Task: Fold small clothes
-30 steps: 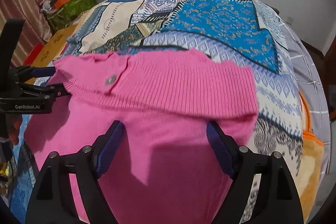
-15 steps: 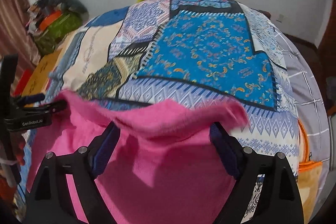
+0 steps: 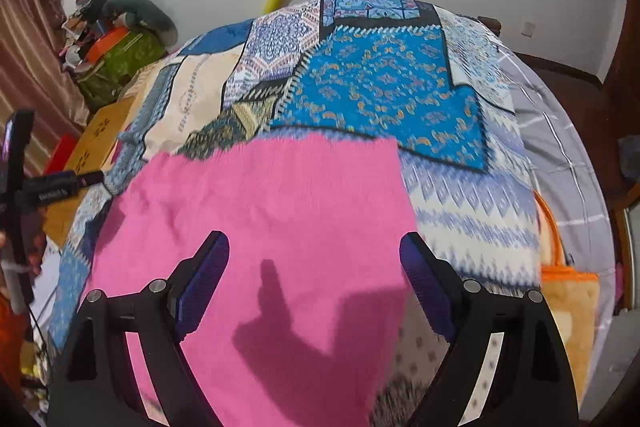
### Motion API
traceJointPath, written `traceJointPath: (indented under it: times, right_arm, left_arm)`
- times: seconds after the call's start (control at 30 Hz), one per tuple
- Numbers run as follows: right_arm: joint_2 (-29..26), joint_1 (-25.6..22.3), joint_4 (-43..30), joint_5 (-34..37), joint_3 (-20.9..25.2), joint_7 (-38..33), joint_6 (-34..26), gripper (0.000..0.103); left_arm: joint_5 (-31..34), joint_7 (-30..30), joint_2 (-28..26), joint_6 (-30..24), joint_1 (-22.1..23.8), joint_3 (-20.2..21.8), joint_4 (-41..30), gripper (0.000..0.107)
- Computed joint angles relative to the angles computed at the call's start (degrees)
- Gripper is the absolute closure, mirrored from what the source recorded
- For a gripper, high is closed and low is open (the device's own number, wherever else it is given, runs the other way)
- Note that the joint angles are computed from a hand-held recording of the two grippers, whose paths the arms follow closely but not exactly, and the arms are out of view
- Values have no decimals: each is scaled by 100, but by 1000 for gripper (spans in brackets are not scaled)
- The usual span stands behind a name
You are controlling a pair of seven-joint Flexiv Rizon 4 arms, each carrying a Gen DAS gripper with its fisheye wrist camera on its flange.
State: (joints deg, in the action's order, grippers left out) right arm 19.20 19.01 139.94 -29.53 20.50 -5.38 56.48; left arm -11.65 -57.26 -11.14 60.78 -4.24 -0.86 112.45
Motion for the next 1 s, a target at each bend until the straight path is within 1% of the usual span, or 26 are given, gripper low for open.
traceJointPath:
  times: [0.13, 0.3, 0.47, 0.53, 0.6, 0.67, 0.7, 0.77, 0.8, 0.87, 0.93, 1.0]
  right_arm:
    - [350, 307, 75, 517, 214, -41, -512, 18]
    - [669, 615, 276, 1019, 454, 251, -761, 18]
    - [722, 851, 562, 1355, 590, 725, -550, 18]
    - [702, 884, 697, 1351, 627, 940, -317, 18]
    - [664, 861, 825, 1272, 644, 1178, -19, 21]
    - [621, 800, 979, 1153, 661, 1476, 362, 40]
    - [577, 777, 1030, 1109, 655, 1598, 501, 42]
    - [509, 693, 1069, 874, 683, 1800, 649, 55]
    - [490, 662, 1081, 742, 679, 1831, 697, 59]
    - [455, 661, 1084, 571, 649, 1822, 774, 79]
    - [429, 686, 1060, 467, 601, 1707, 793, 90]
    - [419, 700, 1048, 396, 563, 1587, 772, 92]
  left_arm:
    - [-360, 493, 431, -13, 124, 31, 359, 15]
    - [-547, 862, 869, -135, 165, 167, 718, 15]
    - [-745, 1192, 1239, -260, 174, 294, 1065, 15]
    - [-762, 1294, 1351, -271, 170, 334, 1195, 15]
    - [-724, 1370, 1422, -290, 173, 362, 1290, 15]
    - [-625, 1413, 1476, -259, 178, 378, 1382, 15]
    - [-585, 1418, 1494, -242, 180, 381, 1410, 15]
    - [-549, 1433, 1488, -211, 185, 382, 1443, 15]
    - [-536, 1416, 1474, -223, 188, 377, 1440, 15]
    - [-512, 1347, 1426, -271, 195, 357, 1400, 15]
    - [-540, 1273, 1352, -373, 195, 329, 1320, 15]
    - [-684, 1228, 1265, -504, 177, 293, 1233, 15]
